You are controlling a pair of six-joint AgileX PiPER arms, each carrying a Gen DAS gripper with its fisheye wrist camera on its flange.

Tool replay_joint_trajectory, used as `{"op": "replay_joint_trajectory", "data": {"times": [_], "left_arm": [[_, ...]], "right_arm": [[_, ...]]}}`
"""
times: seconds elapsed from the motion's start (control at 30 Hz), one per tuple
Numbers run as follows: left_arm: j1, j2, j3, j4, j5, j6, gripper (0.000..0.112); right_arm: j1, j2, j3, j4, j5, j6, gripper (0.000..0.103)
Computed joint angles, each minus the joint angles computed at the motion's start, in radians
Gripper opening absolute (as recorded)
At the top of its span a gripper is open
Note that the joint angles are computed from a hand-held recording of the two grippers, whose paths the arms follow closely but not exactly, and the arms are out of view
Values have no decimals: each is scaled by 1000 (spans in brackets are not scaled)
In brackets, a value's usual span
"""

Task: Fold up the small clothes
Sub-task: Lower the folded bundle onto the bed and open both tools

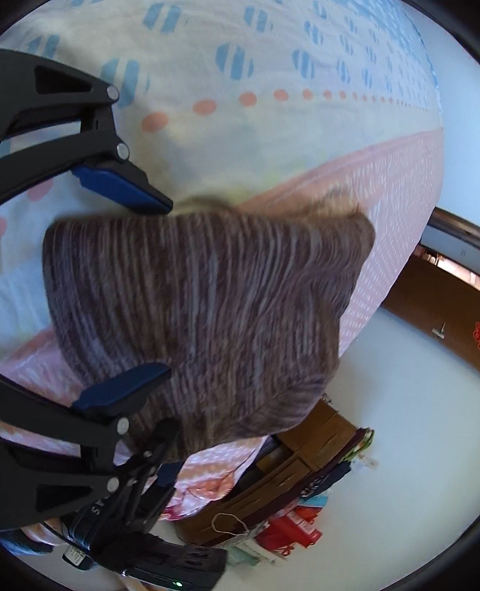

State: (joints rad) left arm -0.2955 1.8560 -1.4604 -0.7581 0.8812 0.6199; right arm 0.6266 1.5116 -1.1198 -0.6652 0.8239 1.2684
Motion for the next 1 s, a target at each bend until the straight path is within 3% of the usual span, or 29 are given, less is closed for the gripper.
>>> {"op": "replay_joint_trajectory", "data": {"times": [0.03, 0.1, 0.17, 0.27, 0.43, 0.5, 0.57, 0.63, 0.7, 0.83, 0.87, 0.97, 1.0], "left_arm": [[-9, -2, -3, 8, 11, -6, 57], [-19, -6, -13, 35, 18, -34, 31], [17, 26, -70, 1, 104, -37, 21], [77, 24, -118, -44, 236, -55, 20], [114, -74, -48, 32, 299, -15, 21], [83, -72, -28, 114, 266, -43, 27], [48, -91, 23, 214, 179, -83, 41], [60, -130, 61, 196, 164, -61, 42], [54, -165, 71, 244, 133, -83, 53], [21, -248, 86, 342, -15, -163, 52], [-7, -266, 89, 402, -61, -212, 54], [-117, -278, 86, 689, -187, -456, 72], [-146, -272, 86, 789, -207, -544, 72]], "right_arm": [[-20, -19, 8, 63, -37, -33, 17], [-41, -60, 40, 126, -80, -29, 15], [-66, -131, 89, 220, -150, -37, 15], [-73, -218, 129, 367, -193, -114, 15], [-20, -262, 183, 479, -165, -167, 15], [34, -264, 214, 393, -156, -84, 16], [52, -284, 224, 387, -145, -68, 22], [71, -306, 216, 389, -95, -69, 27], [124, -332, 195, 287, -10, 7, 27], [337, -335, 111, -76, 275, 248, 27], [367, -322, 89, -133, 304, 267, 27], [371, -211, 4, -200, 284, 229, 27], [363, -166, -28, -217, 286, 212, 27]]}}
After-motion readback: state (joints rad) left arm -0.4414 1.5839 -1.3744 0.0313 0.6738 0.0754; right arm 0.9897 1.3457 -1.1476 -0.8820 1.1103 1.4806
